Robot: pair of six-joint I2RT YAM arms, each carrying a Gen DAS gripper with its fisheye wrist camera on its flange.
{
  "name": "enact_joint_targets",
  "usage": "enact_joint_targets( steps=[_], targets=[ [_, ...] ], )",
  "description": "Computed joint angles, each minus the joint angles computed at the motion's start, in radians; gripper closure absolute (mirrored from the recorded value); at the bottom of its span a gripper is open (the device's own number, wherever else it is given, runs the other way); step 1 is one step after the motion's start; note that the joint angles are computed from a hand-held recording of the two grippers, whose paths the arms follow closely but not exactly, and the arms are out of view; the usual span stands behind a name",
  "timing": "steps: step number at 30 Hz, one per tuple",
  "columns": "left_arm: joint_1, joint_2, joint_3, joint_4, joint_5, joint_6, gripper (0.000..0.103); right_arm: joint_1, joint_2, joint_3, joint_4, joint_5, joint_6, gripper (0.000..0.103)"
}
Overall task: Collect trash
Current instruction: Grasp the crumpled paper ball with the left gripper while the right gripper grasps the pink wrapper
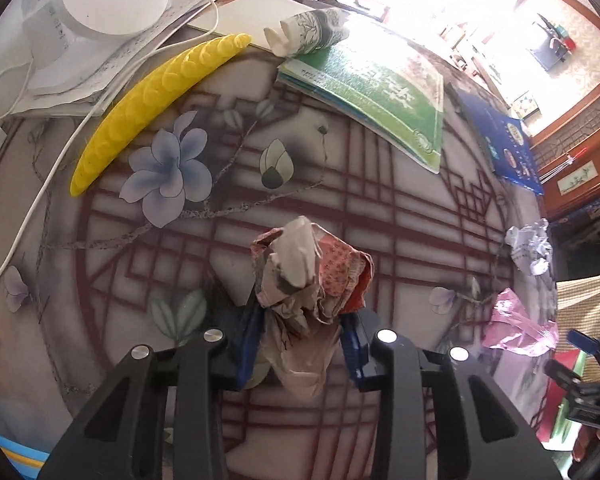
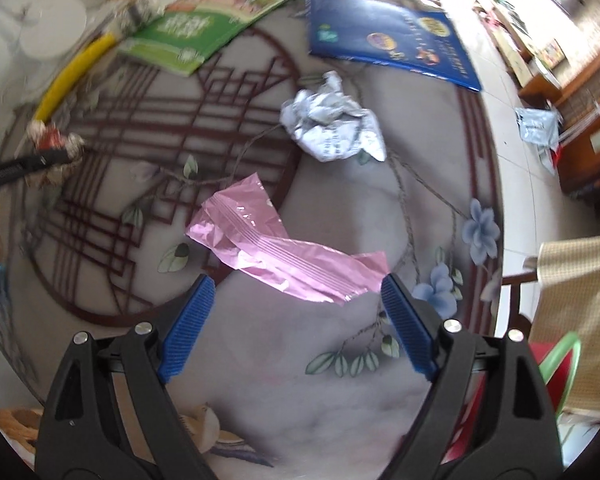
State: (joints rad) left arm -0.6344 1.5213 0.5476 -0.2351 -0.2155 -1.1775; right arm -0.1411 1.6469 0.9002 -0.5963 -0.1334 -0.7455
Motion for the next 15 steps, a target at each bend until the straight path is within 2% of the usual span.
enact_joint_targets(
  steps=[9,11,12,13,15],
  targets=[
    [-0.092,-0.074,0.003,-0.112,-0.074,-0.069,0.070,0.102,0.069,-0.033,0.104,0.079,0.012,0.021],
    [-0.112,-0.084,0.010,-0.134,-0.085,-0.091,0.070,0.104,0.062,-0.047,0.098,0.062,0.000,0.045],
    [-0.118,-0.089,0.010,-0.139,-0.088,-0.099,0.070,0.106,0.061,-0.051,0.093,0.060,-0.002,0.051],
    [-0.126,-0.090,0.015,-0.144,-0.093,-0.106,0.070,0.109,0.061,-0.057,0.091,0.061,-0.004,0.065],
    [-0.151,-0.103,0.027,-0.170,-0.110,-0.125,0.070,0.108,0.049,-0.077,0.094,0.056,-0.002,0.069]
  ],
)
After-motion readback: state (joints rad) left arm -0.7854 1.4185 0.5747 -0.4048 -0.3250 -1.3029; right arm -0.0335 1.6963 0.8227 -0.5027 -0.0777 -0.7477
